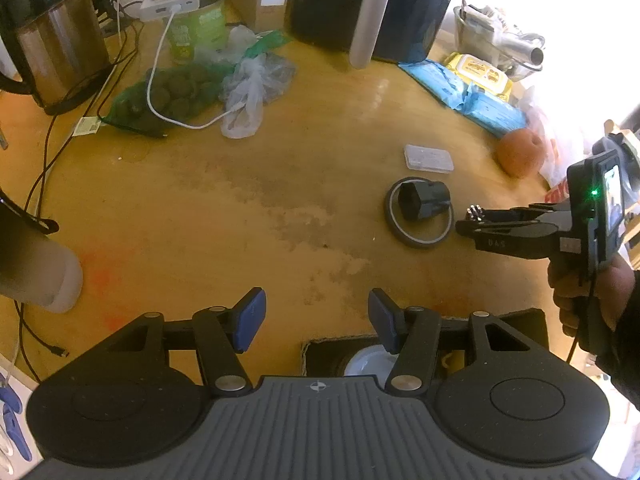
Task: Organize rigid objects
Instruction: 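Move the right gripper to the black round socket and grasp it, then lift the socket with the right gripper while the left approaches the black cup on the ring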
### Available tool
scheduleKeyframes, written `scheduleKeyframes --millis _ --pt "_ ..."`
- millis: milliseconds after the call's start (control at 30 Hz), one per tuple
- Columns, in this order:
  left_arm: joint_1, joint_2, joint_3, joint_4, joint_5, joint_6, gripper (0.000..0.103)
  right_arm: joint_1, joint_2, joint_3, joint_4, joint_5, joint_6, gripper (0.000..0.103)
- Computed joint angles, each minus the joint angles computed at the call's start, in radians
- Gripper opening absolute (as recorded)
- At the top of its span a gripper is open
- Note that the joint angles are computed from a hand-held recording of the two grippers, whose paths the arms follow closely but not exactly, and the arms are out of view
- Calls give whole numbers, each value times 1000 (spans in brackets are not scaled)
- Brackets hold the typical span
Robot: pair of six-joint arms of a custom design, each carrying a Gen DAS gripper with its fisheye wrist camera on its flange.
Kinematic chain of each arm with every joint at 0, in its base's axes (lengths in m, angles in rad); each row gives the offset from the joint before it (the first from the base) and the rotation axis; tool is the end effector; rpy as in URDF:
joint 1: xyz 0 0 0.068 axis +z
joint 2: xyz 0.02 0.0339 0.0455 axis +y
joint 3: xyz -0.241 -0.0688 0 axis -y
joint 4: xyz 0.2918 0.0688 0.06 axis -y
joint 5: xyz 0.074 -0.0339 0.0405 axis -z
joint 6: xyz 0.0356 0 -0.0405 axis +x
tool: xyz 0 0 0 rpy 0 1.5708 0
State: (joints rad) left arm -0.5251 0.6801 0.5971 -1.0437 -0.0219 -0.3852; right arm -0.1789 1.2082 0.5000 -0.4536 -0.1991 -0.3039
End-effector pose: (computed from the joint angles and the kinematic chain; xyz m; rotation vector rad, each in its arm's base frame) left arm 0.1522 -0.0873 0.2017 0.1836 2.7167 -0.2435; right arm 0.2359 -0.0355 0.0947 -0.2241 2.6867 0.1278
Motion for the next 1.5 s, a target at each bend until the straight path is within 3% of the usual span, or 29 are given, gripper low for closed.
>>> scheduleKeyframes --millis 300,667,1000,1500 --pt "-29 80 29 63 -3 30 56 -32 -63 -6 -63 -35 10 43" --pt "-76 176 61 162 6 86 56 -154 -223 2 -273 -143 22 43" --pt "-115 294 68 308 4 218 56 -248 -393 -6 -449 -214 27 43" --pt "-221 577 130 530 -120 486 56 -482 -583 -43 -655 -304 -6 43"
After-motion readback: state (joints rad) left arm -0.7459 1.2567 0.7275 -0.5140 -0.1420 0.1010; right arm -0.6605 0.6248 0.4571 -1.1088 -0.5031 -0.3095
